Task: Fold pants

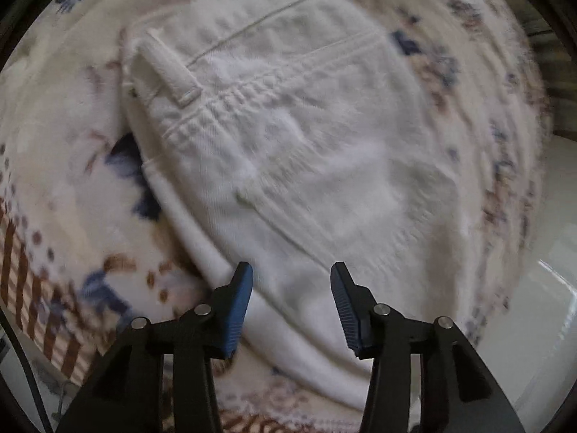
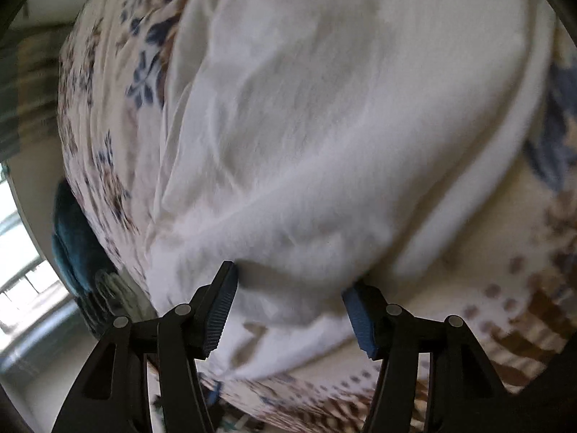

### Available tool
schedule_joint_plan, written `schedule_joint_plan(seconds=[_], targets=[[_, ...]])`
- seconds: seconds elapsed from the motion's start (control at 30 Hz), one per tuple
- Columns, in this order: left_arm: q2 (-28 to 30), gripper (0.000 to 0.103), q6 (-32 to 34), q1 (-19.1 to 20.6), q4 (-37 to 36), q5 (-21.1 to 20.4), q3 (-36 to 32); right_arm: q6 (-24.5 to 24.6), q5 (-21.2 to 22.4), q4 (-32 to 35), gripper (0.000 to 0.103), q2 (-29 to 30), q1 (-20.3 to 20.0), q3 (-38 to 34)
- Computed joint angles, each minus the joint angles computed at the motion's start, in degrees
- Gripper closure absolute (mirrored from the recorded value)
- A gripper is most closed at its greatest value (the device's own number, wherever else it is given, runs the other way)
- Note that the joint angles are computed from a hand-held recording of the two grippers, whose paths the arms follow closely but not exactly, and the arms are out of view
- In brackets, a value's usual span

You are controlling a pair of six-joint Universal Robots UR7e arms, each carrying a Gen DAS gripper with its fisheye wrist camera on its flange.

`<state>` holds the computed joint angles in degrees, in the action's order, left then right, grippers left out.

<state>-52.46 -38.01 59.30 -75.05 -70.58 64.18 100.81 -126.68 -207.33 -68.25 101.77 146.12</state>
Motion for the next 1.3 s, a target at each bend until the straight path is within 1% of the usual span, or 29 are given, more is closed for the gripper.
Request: schedule_joint_plan(seconds=[0.03, 0.07, 0.1, 0.13, 0.17, 0.2, 0.23, 0.27, 0.33, 0.4, 0.43, 0.47, 0.5, 0.57, 0.6, 0.63, 0.67, 0.7, 0.73, 0.77, 0.8, 0.83, 0.87, 0.9, 0.97, 1.0, 1.07, 1.17, 1.3], targets=[[0.49, 0.062, -0.69, 0.50, -0.47, 0.62, -0.02, 0.25, -0.88, -1.85, 0.053, 0.89, 0.16, -0.09], [0.74, 0.062, -1.20, 0.87, -1.35, 1.03, 0.08, 0.48, -1.66, -2.25, 0.064, 1.08, 0.42, -0.29], [-0.21, 0.070, -1.65, 0.58, -2.12, 1.68, 1.44, 0.77, -2.20, -0.59, 0.072, 0.33, 0.67, -0.47], [-0.83, 0.084, -1.16, 0.10, -3.67, 3.51, 2.42, 1.05, -2.88, 1.78, 0.085, -0.62, 1.08, -0.80], [-1.49, 0.092, 0.46, -0.61, -5.10, 5.27, 3.37, 1.18, -3.08, 3.07, 0.090, -1.66, 1.19, -0.28], [-2.09, 0.099, 3.14, -1.52, -6.29, 7.92, 4.12, 1.11, -3.38, 4.21, 0.091, -2.41, 1.69, -0.56], [-2.61, 0.100, 5.07, -2.22, -7.24, 9.89, 4.70, 1.21, -3.79, 4.11, 0.093, -3.39, 2.32, 0.58], [-3.00, 0.101, 6.56, -2.83, -7.85, 11.91, 4.93, 1.67, -4.40, 6.42, 0.093, -4.80, 3.38, 0.73], [-2.77, 0.102, 7.59, -3.09, -7.60, 13.38, 3.37, 2.88, -5.86, 11.10, 0.094, -7.47, 5.76, 0.25], [-2.39, 0.102, 8.69, -3.12, -6.70, 14.35, 0.89, 4.77, -7.37, 14.06, 0.094, -9.14, 8.17, -0.41], [-2.05, 0.101, 9.11, -2.94, -5.64, 14.03, -0.38, 5.22, -7.93, 16.13, 0.094, -10.17, 9.22, -0.87], [-1.77, 0.100, 9.80, -2.33, -4.82, 12.28, -1.66, 6.21, -8.18, 20.60, 0.094, -11.97, 10.34, -1.39], [-1.74, 0.099, 9.54, -1.98, -3.85, 10.85, -2.21, 6.52, -7.39, 25.51, 0.094, -13.93, 10.78, -1.77], [-0.91, 0.088, 7.45, -0.72, -1.59, 7.78, -3.26, 2.13, -4.45, 30.80, 0.092, -15.79, 9.35, -2.46], [-0.69, 0.079, 6.22, -0.50, -1.37, 6.88, -2.81, 0.57, -2.72, 34.77, 0.087, -17.03, 8.19, -2.87], [-0.50, 0.078, 4.78, 0.38, -1.11, 5.75, -2.70, -0.67, -0.71, 36.33, 0.080, -17.63, 6.93, -2.78], [-0.56, 0.078, 3.88, 0.81, -2.15, 4.70, -2.22, -1.81, 1.28, 35.50, 0.075, -17.70, 5.70, -2.28], [-0.71, 0.077, 3.15, 1.47, -3.63, 4.02, -1.49, -1.96, 2.95, 32.27, 0.073, -17.11, 4.78, -1.31], [-0.96, 0.071, 2.71, 1.93, -4.72, 3.48, -0.93, -2.48, 3.56, 27.91, 0.066, -15.76, 4.36, -0.35], [-1.16, 0.065, 2.66, 2.69, -7.05, 2.21, 0.01, -2.77, 4.41, 24.44, 0.056, -14.56, 3.89, 0.46], [-1.16, 0.060, 2.14, 3.42, -9.01, 1.61, 0.83, -2.10, 5.03, 23.38, 0.052, -13.75, 3.46, 0.84], [-0.90, 0.060, 1.26, 3.76, -9.24, 1.61, 0.89, -1.20, 4.89, 22.84, 0.050, -13.04, 3.42, 0.99], [-0.68, 0.058, 0.70, 4.17, -9.91, 1.02, 0.98, -1.04, 4.82, 20.30, 0.050, -11.84, 3.31, 1.56], [-0.67, 0.053, 0.71, 4.42, -10.79, 0.46, 1.25, -1.47, 5.22, 16.59, 0.050, -10.15, 2.74, 2.25], [-0.17, 0.052, -0.19, 4.51, -10.33, 0.63, 0.86, -1.71, 6.11, 14.13, 0.050, -8.62, 1.53, 2.76], [-0.12, 0.051, -0.45, 4.43, -10.03, 0.87, 0.75, -0.77, 5.86, 12.26, 0.050, -7.58, 1.41, 3.28], [-0.04, 0.049, 0.42, 3.98, -8.10, 1.24, 0.25, -1.10, 6.15, 8.24, 0.050, -5.38, 0.55, 3.56], [0.36, 0.047, 2.37, 3.36, -5.93, 0.88, 0.34, -1.54, 5.95, 6.14, 0.050, -4.16, 1.09, 4.03], [0.31, 0.046, 1.31, 3.87, -6.70, -0.05, 1.00, -2.04, 6.91, 5.68, 0.050, -3.86, 0.45, 4.21]])
